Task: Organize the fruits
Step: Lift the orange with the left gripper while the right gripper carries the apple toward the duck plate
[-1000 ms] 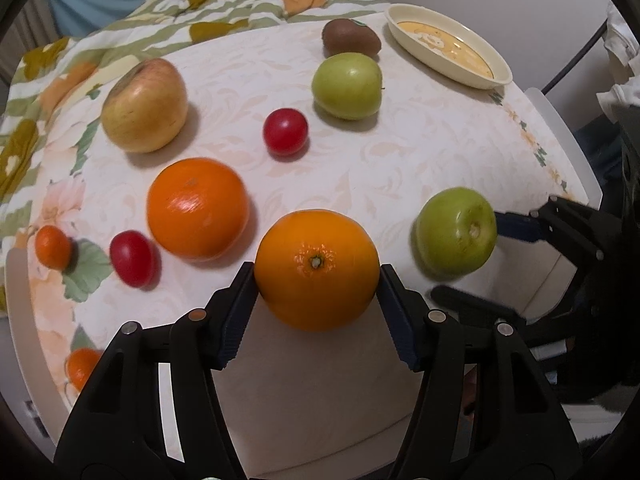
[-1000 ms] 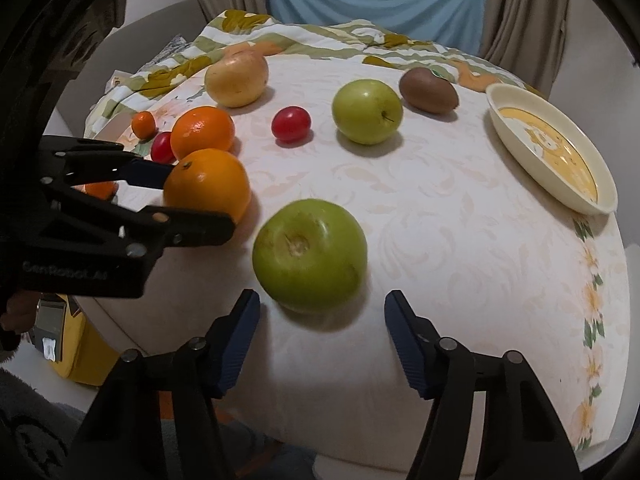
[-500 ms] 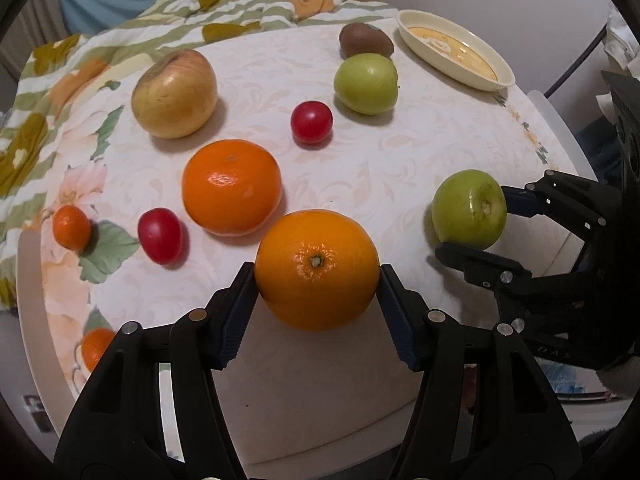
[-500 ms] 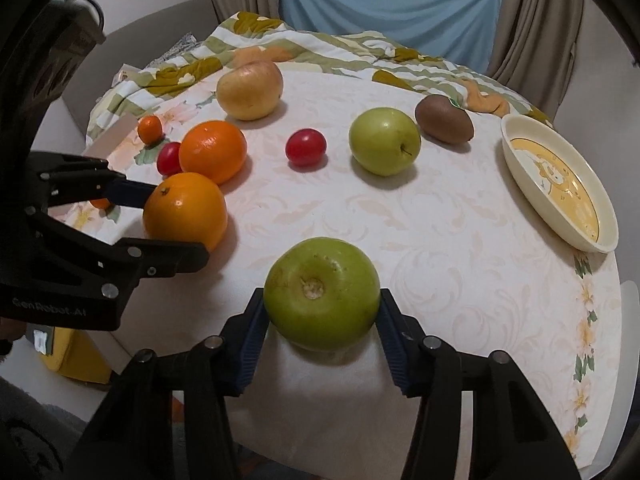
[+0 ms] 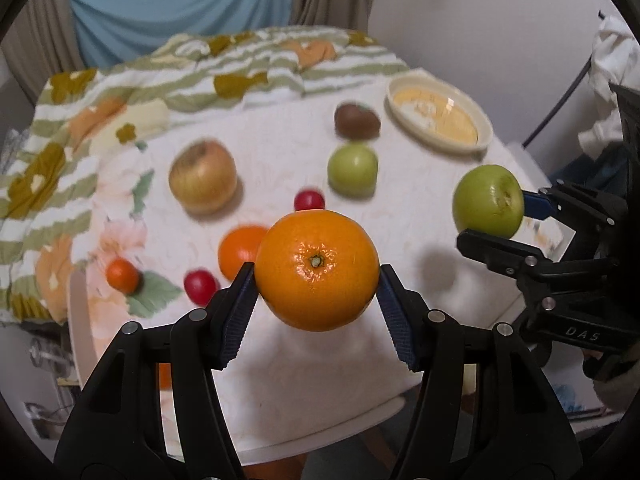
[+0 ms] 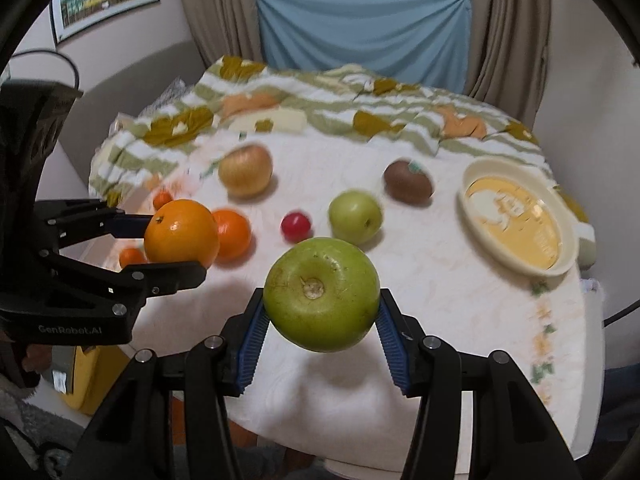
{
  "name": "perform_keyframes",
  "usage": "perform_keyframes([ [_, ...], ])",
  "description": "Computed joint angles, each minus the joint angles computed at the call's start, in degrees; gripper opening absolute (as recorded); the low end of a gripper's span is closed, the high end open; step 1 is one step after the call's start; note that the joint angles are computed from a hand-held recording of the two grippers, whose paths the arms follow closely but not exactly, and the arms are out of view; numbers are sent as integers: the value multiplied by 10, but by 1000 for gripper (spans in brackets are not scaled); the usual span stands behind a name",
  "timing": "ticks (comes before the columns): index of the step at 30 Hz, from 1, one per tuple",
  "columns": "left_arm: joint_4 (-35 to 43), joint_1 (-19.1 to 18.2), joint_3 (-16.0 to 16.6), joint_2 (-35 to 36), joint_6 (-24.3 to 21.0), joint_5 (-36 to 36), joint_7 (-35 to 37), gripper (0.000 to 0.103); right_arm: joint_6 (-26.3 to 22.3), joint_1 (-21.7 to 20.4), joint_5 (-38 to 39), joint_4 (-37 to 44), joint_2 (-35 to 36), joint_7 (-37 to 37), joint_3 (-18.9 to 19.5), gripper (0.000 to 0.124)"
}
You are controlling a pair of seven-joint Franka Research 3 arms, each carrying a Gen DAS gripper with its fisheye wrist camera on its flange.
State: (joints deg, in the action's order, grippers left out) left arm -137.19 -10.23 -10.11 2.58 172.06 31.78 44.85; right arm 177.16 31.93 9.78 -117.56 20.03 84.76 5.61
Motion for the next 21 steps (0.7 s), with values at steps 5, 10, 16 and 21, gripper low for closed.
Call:
perform_keyframes([
  [5,70,-18,5,18,-37,84,-94,67,1,-49,23,-3,-23,-37,24,49],
  [10,157,-47,7,57,-82,130,-172,67,-24,-135,89,19,-29,-127,76,49],
  [16,298,-89,15,151,-132,136,-207,67,-72,-192,163,84,0,-239,81,49],
  [21,427,-120,26,250,-162,105,-189,67,-111,-202,171,159,49,-276,53,49],
])
